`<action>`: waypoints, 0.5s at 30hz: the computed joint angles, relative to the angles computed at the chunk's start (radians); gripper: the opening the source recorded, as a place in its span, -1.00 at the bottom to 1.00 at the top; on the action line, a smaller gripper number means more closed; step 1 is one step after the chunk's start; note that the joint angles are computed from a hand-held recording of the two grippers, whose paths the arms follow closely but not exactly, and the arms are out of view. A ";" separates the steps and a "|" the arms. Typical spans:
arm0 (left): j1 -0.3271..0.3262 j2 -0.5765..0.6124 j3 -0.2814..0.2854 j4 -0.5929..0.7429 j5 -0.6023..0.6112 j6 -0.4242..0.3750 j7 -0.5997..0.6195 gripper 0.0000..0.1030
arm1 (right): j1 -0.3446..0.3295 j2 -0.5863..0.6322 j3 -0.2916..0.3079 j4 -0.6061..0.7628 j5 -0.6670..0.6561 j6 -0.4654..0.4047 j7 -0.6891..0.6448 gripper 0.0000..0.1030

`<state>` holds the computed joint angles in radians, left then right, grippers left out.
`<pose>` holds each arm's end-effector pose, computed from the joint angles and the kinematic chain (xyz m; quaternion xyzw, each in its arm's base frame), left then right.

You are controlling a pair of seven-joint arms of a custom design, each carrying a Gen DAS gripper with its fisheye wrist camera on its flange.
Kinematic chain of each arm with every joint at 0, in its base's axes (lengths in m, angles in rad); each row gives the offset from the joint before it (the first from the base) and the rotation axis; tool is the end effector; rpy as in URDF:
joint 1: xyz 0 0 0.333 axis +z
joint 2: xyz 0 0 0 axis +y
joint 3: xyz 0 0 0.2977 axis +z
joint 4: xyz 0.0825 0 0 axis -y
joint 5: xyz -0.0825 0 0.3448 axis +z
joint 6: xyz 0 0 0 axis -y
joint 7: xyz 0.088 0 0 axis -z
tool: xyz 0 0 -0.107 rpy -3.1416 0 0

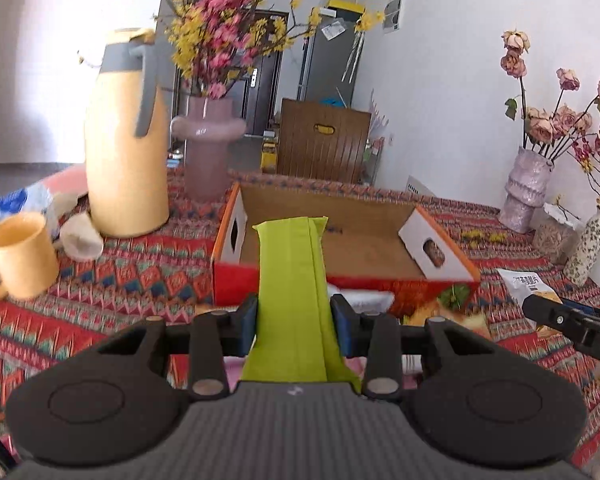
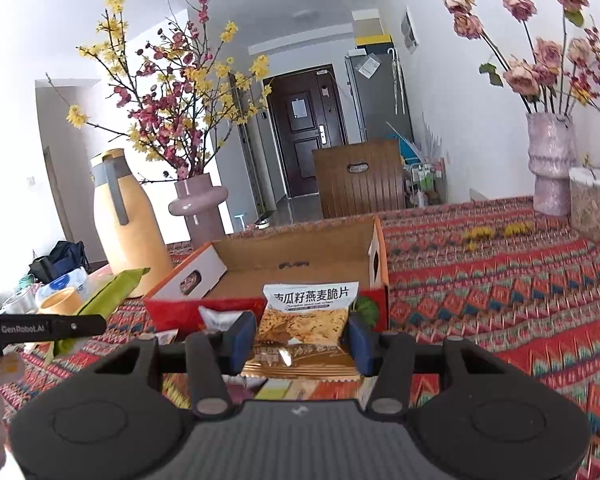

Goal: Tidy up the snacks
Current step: 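Carry the oat packet and green bar over the open box with both tools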

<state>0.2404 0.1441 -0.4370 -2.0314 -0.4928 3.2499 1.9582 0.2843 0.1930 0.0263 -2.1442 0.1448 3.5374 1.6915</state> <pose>0.5822 -0.0548 0.5090 -0.6007 0.6147 -0.4132 0.3010 0.5526 0.1578 0.4719 -0.5884 0.5800 -0.2898 0.4831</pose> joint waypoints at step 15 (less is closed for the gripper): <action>-0.381 0.352 0.476 0.558 0.437 -0.196 -0.434 -0.25 | -0.097 0.297 0.032 0.545 -0.114 -0.262 -0.045 -0.05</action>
<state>-0.1410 0.4965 0.0388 -1.4734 -0.0554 3.0536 1.5243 0.1877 0.4899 0.0584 -1.5991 0.0308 3.2754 1.6468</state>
